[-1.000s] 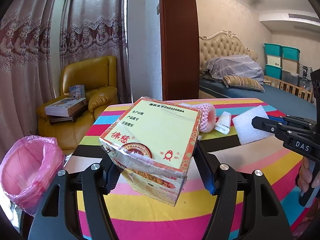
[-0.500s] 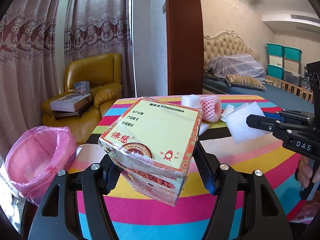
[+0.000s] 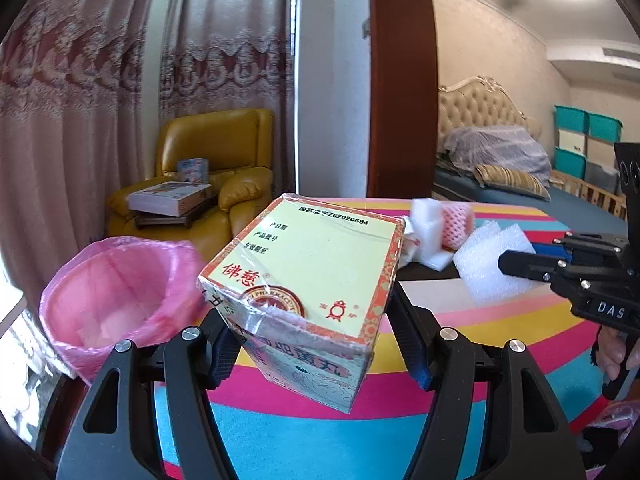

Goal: Collect trash
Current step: 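Lift the medicine box and foam block and carry both over the pink bin, then open both tools to drop the box and foam block into the bin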

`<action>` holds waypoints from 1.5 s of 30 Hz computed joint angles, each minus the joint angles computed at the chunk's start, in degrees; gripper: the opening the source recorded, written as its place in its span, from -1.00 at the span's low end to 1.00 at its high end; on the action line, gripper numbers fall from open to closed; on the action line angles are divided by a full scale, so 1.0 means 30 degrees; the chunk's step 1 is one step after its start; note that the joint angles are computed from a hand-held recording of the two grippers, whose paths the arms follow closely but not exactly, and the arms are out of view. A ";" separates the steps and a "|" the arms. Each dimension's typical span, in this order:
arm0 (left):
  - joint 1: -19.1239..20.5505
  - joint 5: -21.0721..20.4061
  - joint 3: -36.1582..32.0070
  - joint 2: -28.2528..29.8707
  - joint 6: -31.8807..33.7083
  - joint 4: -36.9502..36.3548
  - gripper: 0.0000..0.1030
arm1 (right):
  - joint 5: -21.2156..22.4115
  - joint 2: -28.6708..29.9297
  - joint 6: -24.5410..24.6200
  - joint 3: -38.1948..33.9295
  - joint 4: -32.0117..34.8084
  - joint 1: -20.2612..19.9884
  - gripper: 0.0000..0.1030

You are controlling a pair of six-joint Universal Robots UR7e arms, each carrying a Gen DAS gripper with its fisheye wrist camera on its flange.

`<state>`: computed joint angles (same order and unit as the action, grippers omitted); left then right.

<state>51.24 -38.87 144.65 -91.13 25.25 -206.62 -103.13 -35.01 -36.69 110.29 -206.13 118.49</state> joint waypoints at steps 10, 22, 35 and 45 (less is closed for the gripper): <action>0.0515 0.1217 0.0212 -0.2600 0.0273 -0.0615 0.21 | 0.0407 0.1324 -0.0929 -0.2215 0.2617 0.1241 -0.71; 0.2316 0.1623 -0.1588 -0.3554 0.3489 -0.2766 0.21 | 0.1863 0.4039 -0.2374 -0.7224 0.6439 0.2735 -0.71; 0.6900 -0.1221 -0.5127 -0.2581 0.1687 -0.0270 0.21 | 0.3443 0.8806 -0.1955 -1.6500 1.2067 0.3319 -0.71; 0.8113 -0.1608 -0.6605 -0.1414 0.1779 -0.0323 0.60 | 0.4465 1.1840 -0.2487 -2.1984 1.5026 0.3213 0.44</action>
